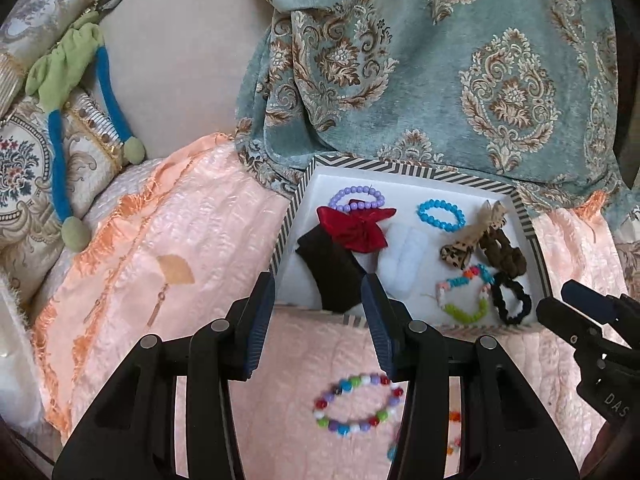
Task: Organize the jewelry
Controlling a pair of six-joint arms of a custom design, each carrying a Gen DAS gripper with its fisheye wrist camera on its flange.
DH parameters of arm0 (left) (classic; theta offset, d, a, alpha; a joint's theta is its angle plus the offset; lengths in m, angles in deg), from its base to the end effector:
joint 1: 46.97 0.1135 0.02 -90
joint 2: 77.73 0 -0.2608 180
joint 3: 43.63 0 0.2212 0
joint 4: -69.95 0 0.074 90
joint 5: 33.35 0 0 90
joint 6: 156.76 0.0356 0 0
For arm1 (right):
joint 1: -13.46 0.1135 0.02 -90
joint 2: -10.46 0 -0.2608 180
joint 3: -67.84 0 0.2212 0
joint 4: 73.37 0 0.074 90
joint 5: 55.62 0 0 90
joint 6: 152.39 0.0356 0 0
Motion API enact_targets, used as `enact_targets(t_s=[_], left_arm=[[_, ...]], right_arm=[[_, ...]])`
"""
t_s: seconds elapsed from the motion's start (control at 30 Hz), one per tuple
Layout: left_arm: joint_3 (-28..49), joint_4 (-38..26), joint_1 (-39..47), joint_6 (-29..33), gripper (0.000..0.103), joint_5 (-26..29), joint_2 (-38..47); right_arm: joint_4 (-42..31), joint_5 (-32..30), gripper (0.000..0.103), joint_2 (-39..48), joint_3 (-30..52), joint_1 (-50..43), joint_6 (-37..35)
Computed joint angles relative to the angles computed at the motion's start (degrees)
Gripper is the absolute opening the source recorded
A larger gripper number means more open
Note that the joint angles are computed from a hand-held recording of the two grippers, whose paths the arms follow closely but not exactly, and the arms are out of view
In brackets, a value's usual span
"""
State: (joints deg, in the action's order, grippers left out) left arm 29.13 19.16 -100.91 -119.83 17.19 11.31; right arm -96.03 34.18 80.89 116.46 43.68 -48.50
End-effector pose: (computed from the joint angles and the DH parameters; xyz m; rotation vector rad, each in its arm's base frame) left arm 0.1757 -0.2029 0.2188 -0.1537 2.3600 0.1185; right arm 0.1868 0.1089 0.2003 -0.3396 2.3549 0.3788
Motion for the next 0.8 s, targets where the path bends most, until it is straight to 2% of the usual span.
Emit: enact_targets(t_s=[0.2, 0.3, 0.4, 0.6, 0.8], left_arm=[[-0.79, -2.71, -3.72, -3.83, 0.047, -0.53, -1.24], [-3.02, -1.19, -3.95, -3.92, 0.050, 1.88, -3.20], [-7.01, 2.99, -2.92, -3.30, 0.057, 6.53, -6.29], [-11.38, 6.50, -2.08, -3.63, 0.058, 11.45, -6.12], [-16.26, 11.48, -0.36, -2.21, 0.058, 16.10, -1.97]], right_arm=[[-1.79, 0.89, 0.046, -4.21, -2.97, 2.06, 1.03], [-2.10, 0.77, 0.046, -5.34, -4.85, 2.44, 1.07], [-1.43, -0.56, 0.047, -5.31, -7.15, 2.24, 1.35], [4.18, -2.97, 0.047, -0.16, -11.95, 4.32, 2.08], [12.17, -1.47, 0.047, 7.91, -14.66, 9.68, 2.15]])
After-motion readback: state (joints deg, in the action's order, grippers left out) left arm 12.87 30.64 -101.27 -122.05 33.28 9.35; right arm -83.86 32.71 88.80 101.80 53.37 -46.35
